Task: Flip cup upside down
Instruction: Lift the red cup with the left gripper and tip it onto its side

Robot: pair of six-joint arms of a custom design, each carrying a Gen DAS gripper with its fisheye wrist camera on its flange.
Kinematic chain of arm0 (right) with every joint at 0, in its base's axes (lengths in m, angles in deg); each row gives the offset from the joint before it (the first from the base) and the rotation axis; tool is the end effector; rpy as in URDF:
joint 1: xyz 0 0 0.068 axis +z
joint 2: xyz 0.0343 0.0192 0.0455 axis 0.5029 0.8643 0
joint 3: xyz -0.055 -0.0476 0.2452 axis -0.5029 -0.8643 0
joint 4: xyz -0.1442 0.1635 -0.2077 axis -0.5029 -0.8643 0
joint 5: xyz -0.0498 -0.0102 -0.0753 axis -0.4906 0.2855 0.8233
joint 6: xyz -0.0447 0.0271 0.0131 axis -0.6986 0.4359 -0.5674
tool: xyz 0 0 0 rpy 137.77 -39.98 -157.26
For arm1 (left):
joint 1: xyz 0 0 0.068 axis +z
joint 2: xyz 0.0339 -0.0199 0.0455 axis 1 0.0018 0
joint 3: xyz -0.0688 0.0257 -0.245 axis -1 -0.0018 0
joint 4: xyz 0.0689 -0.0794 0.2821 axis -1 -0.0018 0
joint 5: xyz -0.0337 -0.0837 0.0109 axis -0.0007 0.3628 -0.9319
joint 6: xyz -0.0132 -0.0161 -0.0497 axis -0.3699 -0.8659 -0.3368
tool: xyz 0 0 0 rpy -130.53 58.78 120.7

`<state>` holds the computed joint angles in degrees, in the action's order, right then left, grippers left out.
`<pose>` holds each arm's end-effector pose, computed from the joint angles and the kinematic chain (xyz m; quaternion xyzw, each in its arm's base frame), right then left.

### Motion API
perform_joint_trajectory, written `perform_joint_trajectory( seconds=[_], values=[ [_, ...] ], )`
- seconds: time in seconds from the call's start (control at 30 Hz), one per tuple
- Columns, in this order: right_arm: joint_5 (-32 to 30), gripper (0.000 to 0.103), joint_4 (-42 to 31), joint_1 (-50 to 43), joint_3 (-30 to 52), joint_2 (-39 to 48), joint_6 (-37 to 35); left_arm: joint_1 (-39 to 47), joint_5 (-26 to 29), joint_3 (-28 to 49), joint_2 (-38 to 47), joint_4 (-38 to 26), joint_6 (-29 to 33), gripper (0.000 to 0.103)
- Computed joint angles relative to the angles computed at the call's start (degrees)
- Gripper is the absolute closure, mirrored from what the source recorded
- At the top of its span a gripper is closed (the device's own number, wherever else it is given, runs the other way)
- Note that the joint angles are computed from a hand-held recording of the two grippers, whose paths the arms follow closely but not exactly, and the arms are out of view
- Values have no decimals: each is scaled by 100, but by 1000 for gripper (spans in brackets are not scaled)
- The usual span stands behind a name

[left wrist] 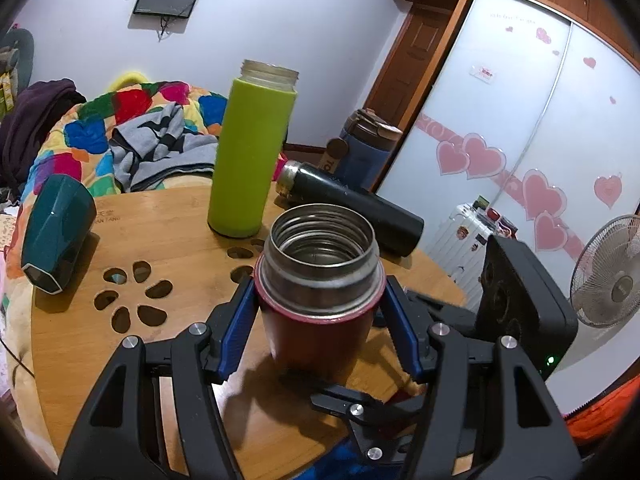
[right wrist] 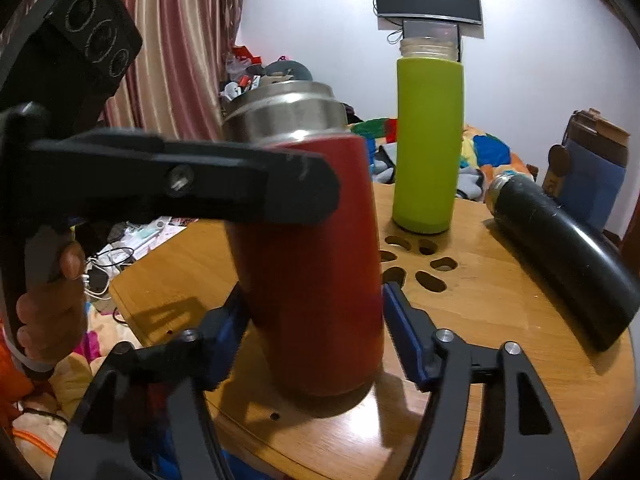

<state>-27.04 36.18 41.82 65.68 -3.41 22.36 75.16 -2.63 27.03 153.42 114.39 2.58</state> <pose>0.1753 0.0534 0.0217 -0.3059 0.8305 0.2098 0.4155 0.1936 -0.0630 0.0538 0.0852 0.8671 -0.2579 0.4176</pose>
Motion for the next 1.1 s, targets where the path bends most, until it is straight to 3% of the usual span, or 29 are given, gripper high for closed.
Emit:
perform_joint_trajectory(
  seconds=[0.3, 0.6, 0.77, 0.93, 1.1],
  values=[
    [120, 44, 803, 78, 38, 589, 183, 10, -344, 353, 1238, 876, 72, 37],
    [115, 44, 833, 98, 59, 661, 229, -55, -904, 569, 1970, 1288, 125, 25],
    [153, 44, 905, 159, 76, 775, 308, 33, -830, 674, 2433, 1568, 131, 24],
    [179, 44, 1006, 225, 53, 818, 324, -80, -1034, 653, 2492, 1681, 195, 24],
    [190, 44, 903, 179, -105, 390, 338, -136, -1341, 290, 1752, 1469, 245, 24]
  ],
)
